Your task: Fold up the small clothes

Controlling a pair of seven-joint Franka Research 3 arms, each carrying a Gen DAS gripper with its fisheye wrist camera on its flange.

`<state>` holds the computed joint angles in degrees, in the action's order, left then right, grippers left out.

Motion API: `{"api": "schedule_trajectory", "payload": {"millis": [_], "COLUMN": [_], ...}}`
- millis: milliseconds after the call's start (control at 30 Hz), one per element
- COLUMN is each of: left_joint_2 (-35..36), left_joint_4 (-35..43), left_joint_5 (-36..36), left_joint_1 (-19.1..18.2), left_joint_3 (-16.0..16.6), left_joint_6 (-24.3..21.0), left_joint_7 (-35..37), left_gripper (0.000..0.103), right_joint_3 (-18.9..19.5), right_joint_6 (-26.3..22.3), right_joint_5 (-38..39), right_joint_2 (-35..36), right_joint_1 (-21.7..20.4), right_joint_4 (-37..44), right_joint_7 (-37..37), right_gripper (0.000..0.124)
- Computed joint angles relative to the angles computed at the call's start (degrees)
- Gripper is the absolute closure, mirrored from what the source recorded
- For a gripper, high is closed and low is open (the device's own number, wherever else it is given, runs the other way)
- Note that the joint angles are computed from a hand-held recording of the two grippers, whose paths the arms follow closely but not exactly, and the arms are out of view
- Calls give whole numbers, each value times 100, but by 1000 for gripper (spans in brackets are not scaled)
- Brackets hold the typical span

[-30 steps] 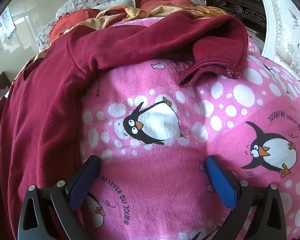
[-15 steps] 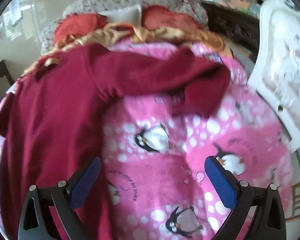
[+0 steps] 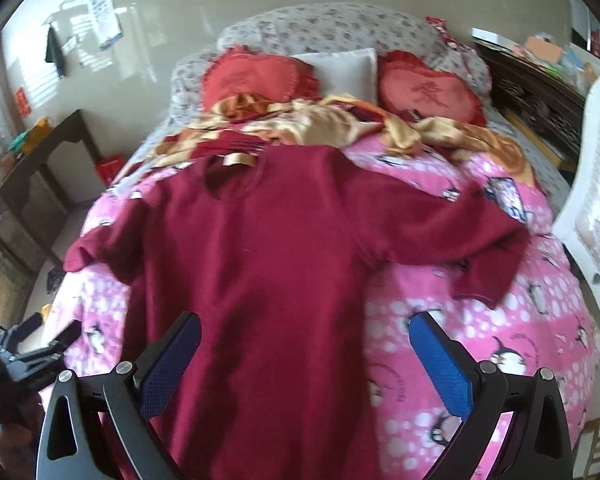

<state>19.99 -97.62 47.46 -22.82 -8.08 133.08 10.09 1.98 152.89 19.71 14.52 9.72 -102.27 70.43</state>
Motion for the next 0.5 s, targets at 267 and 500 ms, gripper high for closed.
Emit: {"api": "schedule_trajectory", "payload": {"millis": [267, 500], "left_joint_2": [233, 319], "left_joint_4": [252, 234], "left_joint_5": [-204, -453], "left_joint_1": [-4, 33], "left_joint_3": [2, 17], "left_joint_6": [62, 269], "left_joint_7": [167, 207], "left_gripper": [1, 1], "right_joint_3": [22, -99], "right_joint_6": [-118, -144], "right_joint_5": [-119, -730], "right_joint_2": [240, 415], "right_joint_1": [185, 393], "right_joint_4": [296, 430], "right_joint_7": [280, 653], "right_gripper": [21, 21]}}
